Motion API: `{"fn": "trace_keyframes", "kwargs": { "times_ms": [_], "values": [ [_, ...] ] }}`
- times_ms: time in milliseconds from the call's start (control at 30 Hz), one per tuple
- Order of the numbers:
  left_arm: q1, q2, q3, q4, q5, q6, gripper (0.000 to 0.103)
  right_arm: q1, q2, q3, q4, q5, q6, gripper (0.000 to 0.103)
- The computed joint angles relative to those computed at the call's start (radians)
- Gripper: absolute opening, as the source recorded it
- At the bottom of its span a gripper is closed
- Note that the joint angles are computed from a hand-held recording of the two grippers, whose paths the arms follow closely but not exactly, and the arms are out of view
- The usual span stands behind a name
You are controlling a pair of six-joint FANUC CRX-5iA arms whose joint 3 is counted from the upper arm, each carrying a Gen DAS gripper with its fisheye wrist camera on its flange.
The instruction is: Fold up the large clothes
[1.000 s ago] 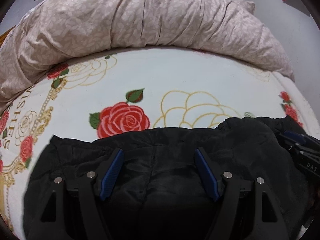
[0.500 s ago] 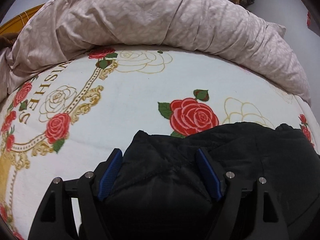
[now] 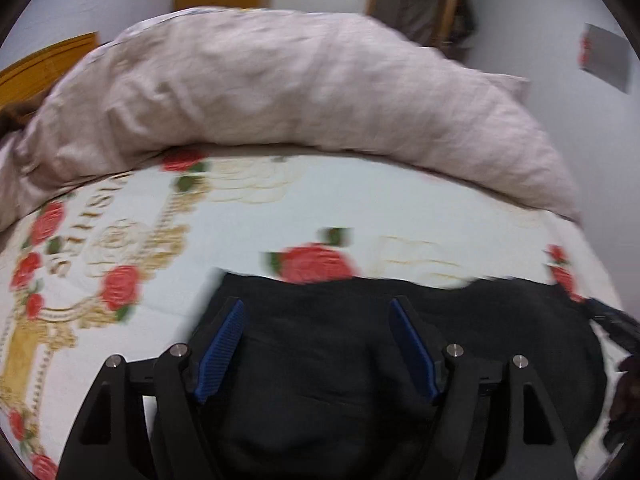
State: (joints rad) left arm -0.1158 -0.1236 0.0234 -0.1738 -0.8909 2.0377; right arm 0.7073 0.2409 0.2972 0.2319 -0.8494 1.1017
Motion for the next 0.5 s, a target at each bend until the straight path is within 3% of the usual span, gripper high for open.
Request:
{"fn": "trace_keyframes", "kwargs": {
  "times_ms": [67, 133, 267, 333, 433, 500],
  "values": [
    [-0.030, 0.035, 0.009, 0.042, 0.016, -0.043, 0.076, 0.015, 0.031, 0.029, -0.033, -0.038, 0.036, 0.050],
    [-0.060, 0.089, 0.033, 0.043, -0.004, -0.053, 0.076, 0.020, 0.050, 0.006, -0.008, -0.011, 0.022, 0.051],
    [-0.095, 0.143, 0.057, -0.036, -0.004, 0.006, 0.077, 0.008, 0.063, -0.026, -0.003, 0.050, 0.015, 0.053],
    [-0.100, 0.165, 0.083, -0.046, -0.028, 0.003, 0.077, 0.006, 0.080, -0.004, -0.004, 0.034, 0.009, 0.053],
    [-0.088, 0.171, 0.112, -0.012, -0.078, -0.034, 0.075, 0.009, 0.066, 0.019, -0.005, -0.011, -0.008, 0.053],
    [-0.072, 0.124, 0.089, 0.005, -0.072, -0.041, 0.072, 0.013, -0.001, -0.050, 0.025, 0.040, -0.034, 0.053]
  ]
}}
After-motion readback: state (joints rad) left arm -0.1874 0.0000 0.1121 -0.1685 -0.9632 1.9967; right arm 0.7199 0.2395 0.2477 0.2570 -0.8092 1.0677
